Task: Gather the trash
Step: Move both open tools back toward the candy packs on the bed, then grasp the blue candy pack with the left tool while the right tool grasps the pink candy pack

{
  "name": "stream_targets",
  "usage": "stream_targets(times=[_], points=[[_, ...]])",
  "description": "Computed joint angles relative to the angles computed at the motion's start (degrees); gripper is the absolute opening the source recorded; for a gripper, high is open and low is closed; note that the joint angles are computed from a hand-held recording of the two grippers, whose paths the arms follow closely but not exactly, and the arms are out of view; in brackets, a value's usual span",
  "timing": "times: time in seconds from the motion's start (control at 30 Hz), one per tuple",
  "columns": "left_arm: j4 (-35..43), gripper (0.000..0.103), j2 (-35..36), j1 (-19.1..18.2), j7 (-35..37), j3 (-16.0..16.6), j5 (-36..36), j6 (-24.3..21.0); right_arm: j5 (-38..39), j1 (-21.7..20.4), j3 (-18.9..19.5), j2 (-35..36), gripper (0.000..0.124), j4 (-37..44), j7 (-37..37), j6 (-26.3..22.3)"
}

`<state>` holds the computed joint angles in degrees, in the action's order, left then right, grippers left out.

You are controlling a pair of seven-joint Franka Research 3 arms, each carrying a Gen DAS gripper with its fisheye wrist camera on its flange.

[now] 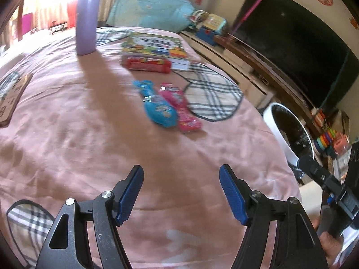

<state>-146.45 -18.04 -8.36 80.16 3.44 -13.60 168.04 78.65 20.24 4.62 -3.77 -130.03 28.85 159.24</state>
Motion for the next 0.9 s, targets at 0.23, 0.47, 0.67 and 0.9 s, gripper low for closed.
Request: stream_targets(times=[0.23, 0.47, 0.67, 0.9], points=[[4.48, 0.070, 4.29, 2.14, 0.19, 0.16, -0.40, -0.60, -1.39, 0.68, 1.00, 2.32, 0.097, 2.34, 0.95, 0.73], [13.48, 0.069, 14.34, 7.22, -2.32, -3.61, 2.72, -0.36, -2.35, 0.50, 1.68, 4.77, 0.097, 5.01, 2.78, 1.39], [20.80, 0.054, 22.31, 11.61, -0.96, -7.53, 2.67, -2.24, -2.83, -0.08, 2.08, 6.34, 0.097, 6.86, 3.91, 1.95], [22.68, 0.023, 24.95, 17.53, 15.31, -14.13, -11.26, -1.38, -6.64, -0.29, 2.93, 9.00, 0.097, 9.24, 8.46, 3.47]])
